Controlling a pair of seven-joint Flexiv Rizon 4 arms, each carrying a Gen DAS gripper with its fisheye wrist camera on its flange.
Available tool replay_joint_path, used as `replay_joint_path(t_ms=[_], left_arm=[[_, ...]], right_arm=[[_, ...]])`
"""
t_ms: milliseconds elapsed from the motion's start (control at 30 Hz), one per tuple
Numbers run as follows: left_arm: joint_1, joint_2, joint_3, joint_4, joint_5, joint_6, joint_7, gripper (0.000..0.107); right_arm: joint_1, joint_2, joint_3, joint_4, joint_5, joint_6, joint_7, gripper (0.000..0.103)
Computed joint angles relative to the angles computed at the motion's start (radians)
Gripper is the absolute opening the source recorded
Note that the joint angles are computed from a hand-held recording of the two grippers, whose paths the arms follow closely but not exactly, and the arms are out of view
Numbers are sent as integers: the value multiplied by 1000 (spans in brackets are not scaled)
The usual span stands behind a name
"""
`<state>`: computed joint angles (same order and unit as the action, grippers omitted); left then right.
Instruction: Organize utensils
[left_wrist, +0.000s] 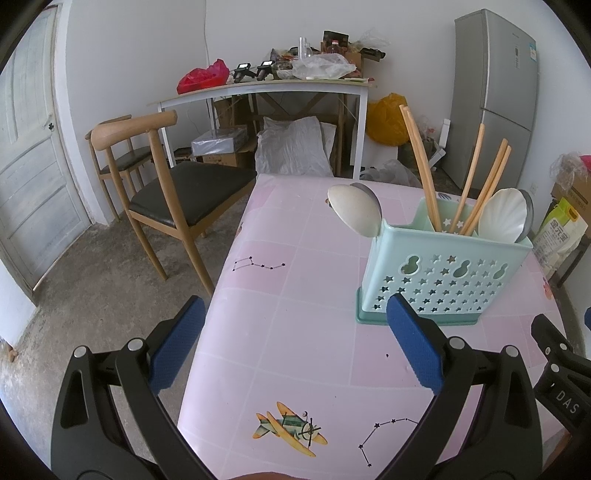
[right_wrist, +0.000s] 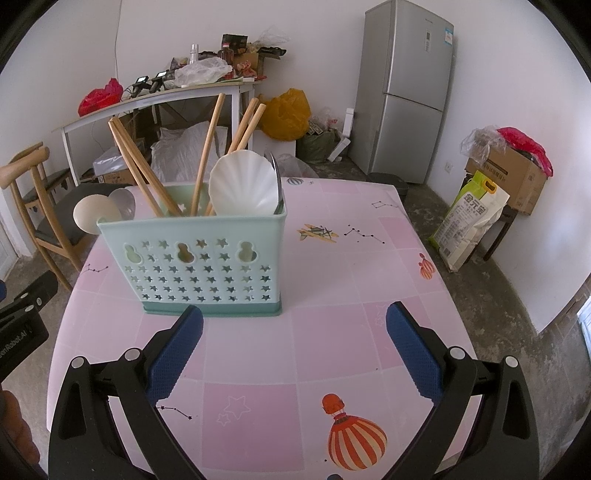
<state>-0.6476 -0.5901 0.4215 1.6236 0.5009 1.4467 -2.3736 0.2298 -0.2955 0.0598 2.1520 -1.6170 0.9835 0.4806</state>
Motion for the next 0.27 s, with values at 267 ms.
replay_joint_path(t_ms=[267], left_arm=[[-6, 5, 0, 7, 12, -2, -14, 95]], right_arm=[[2, -4, 1, -4, 1, 0, 2, 97]])
